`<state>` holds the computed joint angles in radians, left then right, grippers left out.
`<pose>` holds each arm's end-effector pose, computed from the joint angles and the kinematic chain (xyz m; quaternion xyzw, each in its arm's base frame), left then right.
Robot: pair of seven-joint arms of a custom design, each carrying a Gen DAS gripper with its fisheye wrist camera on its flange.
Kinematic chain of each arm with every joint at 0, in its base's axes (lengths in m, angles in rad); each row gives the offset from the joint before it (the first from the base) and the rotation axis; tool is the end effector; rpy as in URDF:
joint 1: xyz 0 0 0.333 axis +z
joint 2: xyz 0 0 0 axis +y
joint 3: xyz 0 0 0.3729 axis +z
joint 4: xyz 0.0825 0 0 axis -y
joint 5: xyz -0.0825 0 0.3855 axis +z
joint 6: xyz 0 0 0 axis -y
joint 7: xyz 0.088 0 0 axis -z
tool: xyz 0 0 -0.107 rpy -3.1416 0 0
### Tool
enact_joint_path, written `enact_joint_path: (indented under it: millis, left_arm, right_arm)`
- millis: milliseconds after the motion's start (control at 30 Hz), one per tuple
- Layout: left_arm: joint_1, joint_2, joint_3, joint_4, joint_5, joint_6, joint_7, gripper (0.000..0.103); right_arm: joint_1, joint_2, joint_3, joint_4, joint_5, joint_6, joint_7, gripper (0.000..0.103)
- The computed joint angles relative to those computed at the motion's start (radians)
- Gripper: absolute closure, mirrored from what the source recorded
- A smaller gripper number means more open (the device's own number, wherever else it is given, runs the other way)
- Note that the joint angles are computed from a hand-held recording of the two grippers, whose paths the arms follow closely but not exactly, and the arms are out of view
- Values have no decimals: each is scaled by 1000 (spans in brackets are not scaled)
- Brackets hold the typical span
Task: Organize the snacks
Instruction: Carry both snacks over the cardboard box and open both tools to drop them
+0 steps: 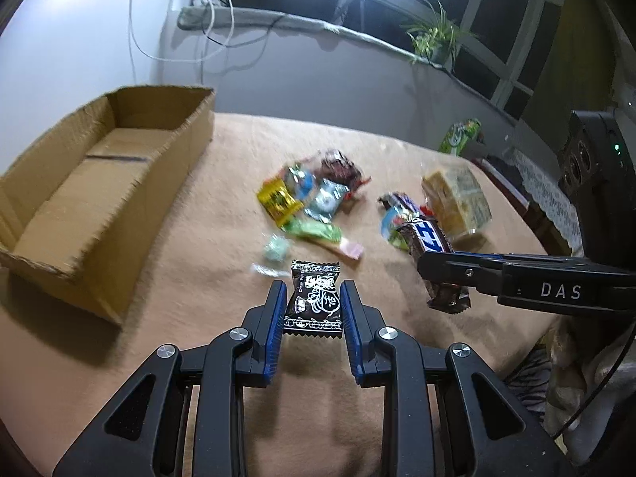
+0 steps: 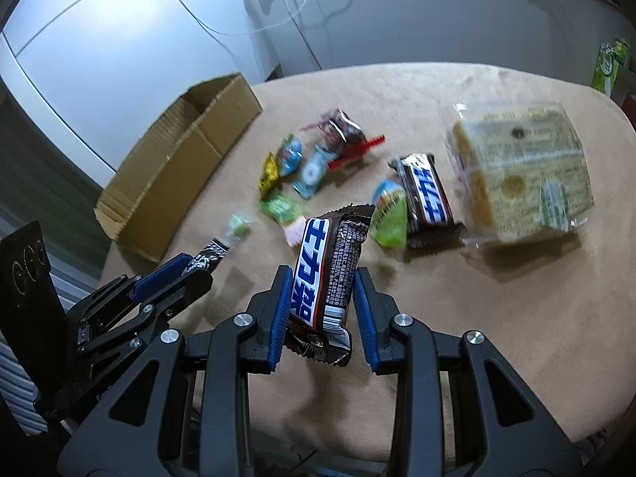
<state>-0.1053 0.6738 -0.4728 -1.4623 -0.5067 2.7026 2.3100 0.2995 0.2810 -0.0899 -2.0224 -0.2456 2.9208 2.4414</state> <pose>0.7211 -0.3302 0.4249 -0.3735 0.8357 -0.4018 0.0267 0.6382 0.1562 0.4345 -0.5147 0.7995 -0.1440 0.2741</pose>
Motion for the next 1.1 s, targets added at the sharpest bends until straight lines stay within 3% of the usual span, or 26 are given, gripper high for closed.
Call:
enact_joint_path:
  millis: [233,567,967,1100]
  left_arm:
    - [42,-12,-29,20,-49,63,19,77]
    - [53,15,7,83,-16,137,-53,77]
    - [32,102,74,216,117,112,-229,77]
    - [24,133,87,260,151,94,-271,77]
  right_arm:
    - [-12,29,26,103,16,-4,-80,71]
    - [-15,165,62,360,87,-80,-258,71]
    - [-31,391,122,735,221,-249,-454,71]
    - [-23,466,114,860,244,-321,-480,71]
